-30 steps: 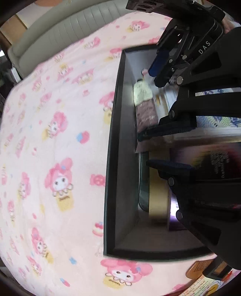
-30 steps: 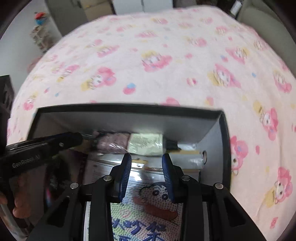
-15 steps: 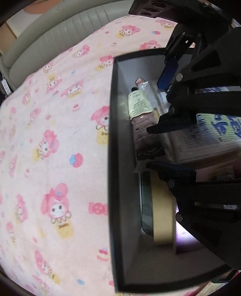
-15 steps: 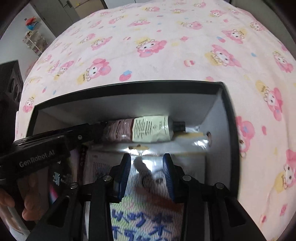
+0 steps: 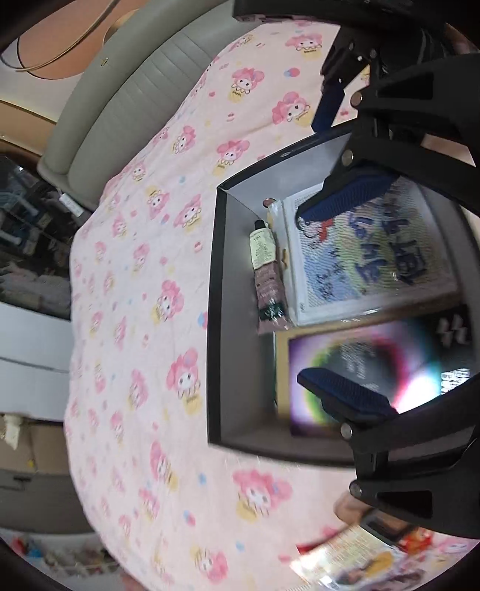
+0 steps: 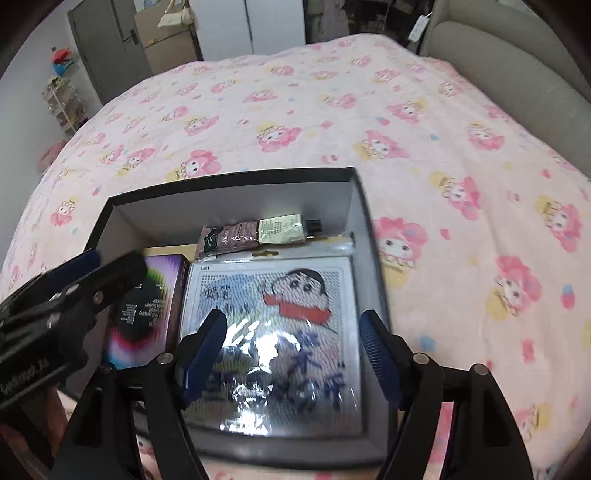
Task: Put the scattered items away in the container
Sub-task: 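Raise the left gripper away from the black box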
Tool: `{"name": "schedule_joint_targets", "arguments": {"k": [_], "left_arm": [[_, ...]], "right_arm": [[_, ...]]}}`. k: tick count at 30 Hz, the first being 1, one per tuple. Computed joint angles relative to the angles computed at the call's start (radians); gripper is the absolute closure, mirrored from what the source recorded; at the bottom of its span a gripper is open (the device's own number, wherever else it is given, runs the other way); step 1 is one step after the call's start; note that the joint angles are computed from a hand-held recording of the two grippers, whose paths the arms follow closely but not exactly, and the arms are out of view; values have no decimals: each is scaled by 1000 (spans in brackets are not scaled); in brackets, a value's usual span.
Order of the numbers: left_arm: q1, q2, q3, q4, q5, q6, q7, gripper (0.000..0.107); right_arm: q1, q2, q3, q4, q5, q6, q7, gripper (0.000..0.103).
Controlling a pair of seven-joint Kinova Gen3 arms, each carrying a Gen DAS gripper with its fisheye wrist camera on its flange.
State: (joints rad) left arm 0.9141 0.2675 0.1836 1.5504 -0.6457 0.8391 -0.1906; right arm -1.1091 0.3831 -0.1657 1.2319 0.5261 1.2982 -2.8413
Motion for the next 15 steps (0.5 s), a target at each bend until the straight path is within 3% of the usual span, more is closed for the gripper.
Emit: {"name": "schedule_joint_targets", "arguments": {"k": [3, 10, 15], "left_arm": [[66, -26, 4, 6, -66, 79, 95, 12], [144, -69, 81, 8, -148, 209, 231, 11], [194, -87, 137, 5, -189, 310, 296, 11]], "right_arm": [[-43, -22, -4, 12, 27, 27, -57, 31], [-136, -63, -46, 18, 105, 114, -151, 31], [-184, -96, -86, 50, 144, 122, -215, 31]]}}
